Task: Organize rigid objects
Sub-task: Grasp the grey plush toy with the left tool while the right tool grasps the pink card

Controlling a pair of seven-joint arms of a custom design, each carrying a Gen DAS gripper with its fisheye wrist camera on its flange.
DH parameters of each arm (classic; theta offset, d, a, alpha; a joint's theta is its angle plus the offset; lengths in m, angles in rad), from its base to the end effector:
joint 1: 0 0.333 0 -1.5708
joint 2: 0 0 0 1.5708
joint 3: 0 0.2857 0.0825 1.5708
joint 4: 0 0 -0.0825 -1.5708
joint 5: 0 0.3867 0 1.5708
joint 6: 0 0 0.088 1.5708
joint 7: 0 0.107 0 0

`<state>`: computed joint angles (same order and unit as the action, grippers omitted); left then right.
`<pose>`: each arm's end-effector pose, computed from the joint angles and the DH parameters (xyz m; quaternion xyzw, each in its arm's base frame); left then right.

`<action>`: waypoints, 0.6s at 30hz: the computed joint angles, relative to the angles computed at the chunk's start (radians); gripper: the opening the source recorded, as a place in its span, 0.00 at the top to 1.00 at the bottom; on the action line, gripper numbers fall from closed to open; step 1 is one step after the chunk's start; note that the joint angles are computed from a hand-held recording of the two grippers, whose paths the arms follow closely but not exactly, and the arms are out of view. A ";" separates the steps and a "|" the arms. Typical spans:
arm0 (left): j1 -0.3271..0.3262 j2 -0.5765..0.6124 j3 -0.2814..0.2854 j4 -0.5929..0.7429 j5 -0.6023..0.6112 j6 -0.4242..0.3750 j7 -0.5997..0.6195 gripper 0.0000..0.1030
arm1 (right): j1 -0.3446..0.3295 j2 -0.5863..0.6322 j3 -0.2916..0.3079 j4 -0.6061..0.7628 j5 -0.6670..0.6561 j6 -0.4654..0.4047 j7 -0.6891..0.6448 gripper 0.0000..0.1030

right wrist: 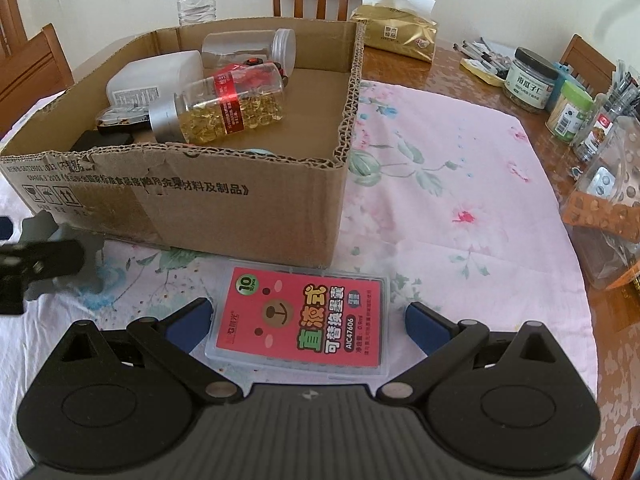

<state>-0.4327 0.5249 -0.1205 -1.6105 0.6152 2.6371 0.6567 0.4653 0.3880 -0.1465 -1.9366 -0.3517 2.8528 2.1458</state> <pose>0.6043 -0.3758 0.3494 -0.6485 0.6980 -0.2334 0.1943 0.6100 0.2271 0.3127 -0.7055 0.6508 -0.1951 0.2019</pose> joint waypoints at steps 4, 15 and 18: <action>0.016 -0.033 -0.008 -0.055 -0.002 0.021 0.021 0.01 | 0.000 0.002 0.001 0.002 0.003 -0.002 -0.002 0.00; -0.017 0.034 0.015 -0.003 0.025 0.004 -0.002 0.01 | 0.004 0.002 -0.004 0.001 -0.002 0.003 0.004 0.00; -0.024 0.037 0.023 0.004 0.037 -0.005 -0.016 0.01 | 0.012 0.003 -0.013 -0.004 -0.013 0.014 0.016 0.00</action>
